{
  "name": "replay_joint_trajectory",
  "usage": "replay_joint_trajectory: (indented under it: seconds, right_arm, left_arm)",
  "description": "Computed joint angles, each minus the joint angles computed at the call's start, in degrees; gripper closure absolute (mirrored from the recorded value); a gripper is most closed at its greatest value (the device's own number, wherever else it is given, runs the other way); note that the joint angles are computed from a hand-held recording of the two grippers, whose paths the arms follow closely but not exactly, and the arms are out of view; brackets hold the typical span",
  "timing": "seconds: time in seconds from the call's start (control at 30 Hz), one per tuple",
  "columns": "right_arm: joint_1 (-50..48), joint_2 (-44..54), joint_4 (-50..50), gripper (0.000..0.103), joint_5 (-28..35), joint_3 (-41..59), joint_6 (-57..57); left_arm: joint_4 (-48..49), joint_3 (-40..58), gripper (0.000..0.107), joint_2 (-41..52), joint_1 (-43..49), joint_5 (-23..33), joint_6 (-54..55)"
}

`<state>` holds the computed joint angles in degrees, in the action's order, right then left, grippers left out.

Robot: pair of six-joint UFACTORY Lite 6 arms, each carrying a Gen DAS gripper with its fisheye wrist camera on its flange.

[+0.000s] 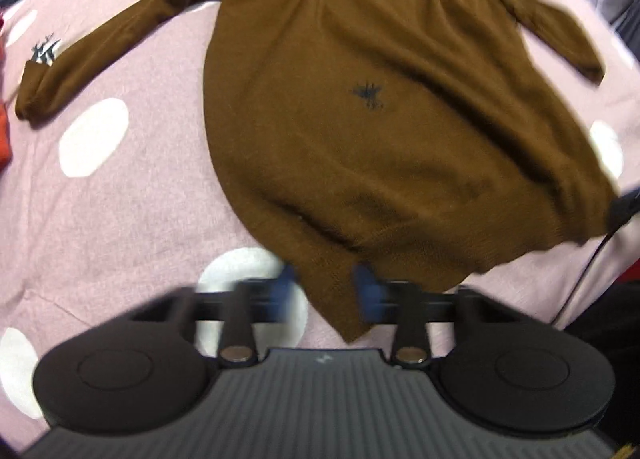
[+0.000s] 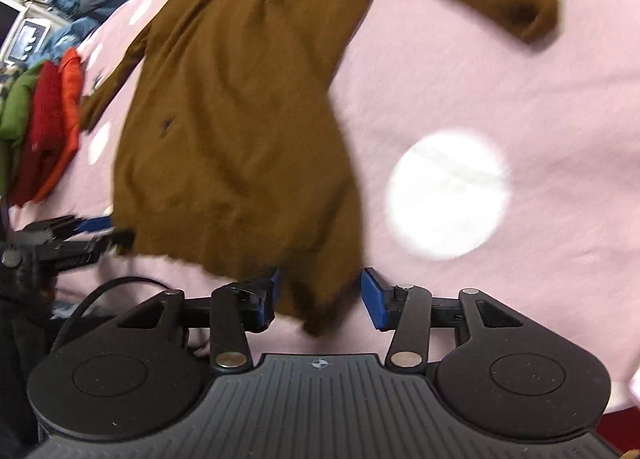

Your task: Fold small clothes

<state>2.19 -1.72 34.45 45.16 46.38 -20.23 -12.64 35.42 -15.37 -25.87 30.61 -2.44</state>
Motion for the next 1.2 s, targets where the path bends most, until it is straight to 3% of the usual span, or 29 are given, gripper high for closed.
replay_joint_trajectory:
  seconds: [0.07, 0.2, 0.37, 0.47, 0.53, 0.57, 0.6, 0.73, 0.93, 1.07, 1.2]
  right_arm:
    - [2.40, 2.16, -1.34, 0.095, 0.33, 0.23, 2.33]
    - [3.44, 0.63, 2.73, 0.097, 1.70, 0.95, -3.35]
    - [4.09, 3.07, 5.90, 0.097, 9.28, 5.00, -12.40]
    - [3.50, 6.27, 5.95, 0.093, 11.29, 5.71, -12.43]
    - [2.64, 8.70, 3.22, 0.070, 12.36, 6.95, -9.80]
    - [2.37, 7.34, 1.32, 0.049, 11.16, 6.30, -7.87]
    - [1.71, 6.37, 0.00, 0.044, 10.20, 6.17, -6.77]
    - [-2.24, 2.31, -4.72, 0.044, 5.87, 7.11, -3.41]
    - [-2.44, 1.70, -19.20, 0.044, -10.29, 11.02, 4.98]
    - [-2.73, 6.16, -25.63, 0.044, -18.76, 14.60, 9.56]
    - [-1.56, 14.16, -25.99, 0.044, -23.68, 20.71, 12.24]
  left_arm:
    - [-5.93, -0.08, 0.101, -1.16, 3.51, 1.83, 4.93]
    - [-3.67, 0.14, 0.101, -5.88, 7.57, 6.18, 7.74]
    - [3.98, 0.65, 0.101, -9.60, 15.46, 11.73, 10.20]
    - [3.48, 0.35, 0.101, -7.80, 19.85, 12.88, 13.66]
    - [3.73, 1.26, 0.099, -5.72, 19.02, 13.66, 13.92]
    - [6.48, 1.56, 0.096, -5.01, 16.75, 13.46, 11.34]
    - [8.84, 1.77, 0.094, -4.65, 14.72, 13.55, 9.39]
    - [14.45, 4.09, 0.042, -3.04, 11.99, 16.72, 5.04]
    - [13.67, 10.54, 0.041, -2.61, 15.16, 19.96, 1.63]
    - [16.35, 16.01, 0.039, 1.64, 11.51, 18.94, -6.32]
    - [18.27, 21.30, 0.038, 7.98, 4.36, 16.35, -18.67]
